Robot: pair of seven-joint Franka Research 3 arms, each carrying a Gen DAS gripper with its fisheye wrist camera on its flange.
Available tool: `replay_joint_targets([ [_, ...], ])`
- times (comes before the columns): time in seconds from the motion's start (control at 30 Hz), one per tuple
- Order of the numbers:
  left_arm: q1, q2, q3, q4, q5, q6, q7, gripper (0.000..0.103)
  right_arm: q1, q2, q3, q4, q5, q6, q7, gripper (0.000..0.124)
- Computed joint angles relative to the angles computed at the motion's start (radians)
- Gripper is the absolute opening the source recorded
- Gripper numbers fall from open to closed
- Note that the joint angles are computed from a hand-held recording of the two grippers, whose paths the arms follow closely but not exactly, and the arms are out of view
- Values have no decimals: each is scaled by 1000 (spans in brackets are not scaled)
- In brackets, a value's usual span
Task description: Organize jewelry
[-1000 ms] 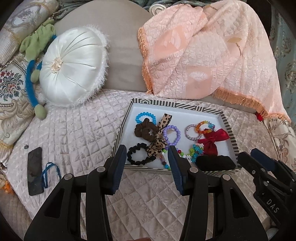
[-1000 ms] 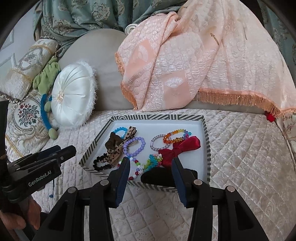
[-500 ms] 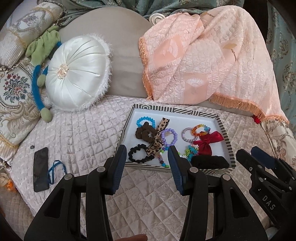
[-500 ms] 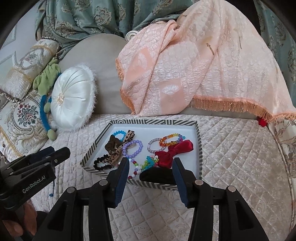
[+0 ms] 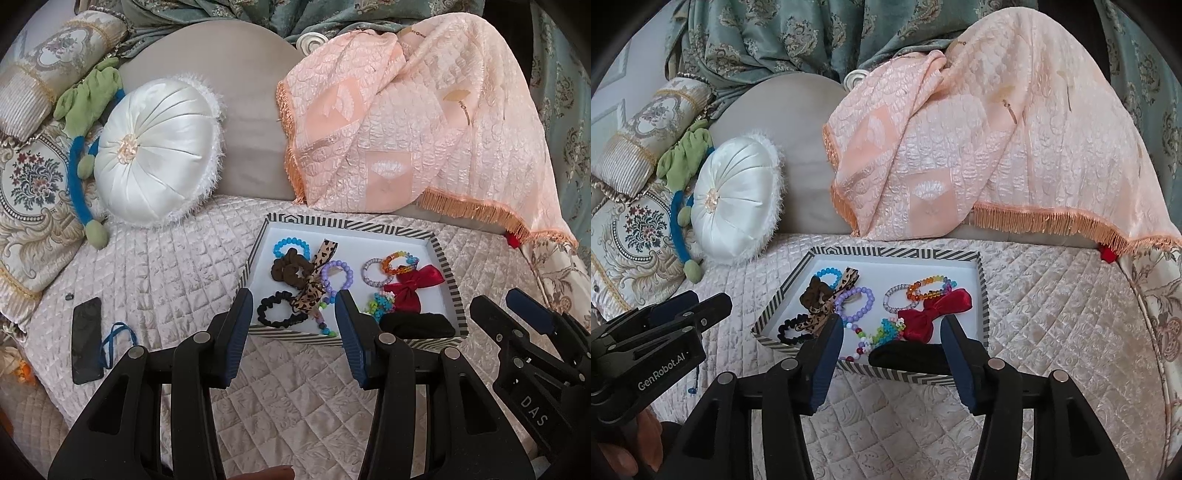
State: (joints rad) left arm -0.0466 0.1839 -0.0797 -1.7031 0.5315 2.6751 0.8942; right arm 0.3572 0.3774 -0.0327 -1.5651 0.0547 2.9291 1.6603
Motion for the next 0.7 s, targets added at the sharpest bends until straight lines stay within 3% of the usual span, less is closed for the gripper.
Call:
replay_joint_targets([
  [0.7, 3, -4, -1, -8, -6, -1, 9, 46, -7, 3, 11, 2, 18, -17, -17, 54],
])
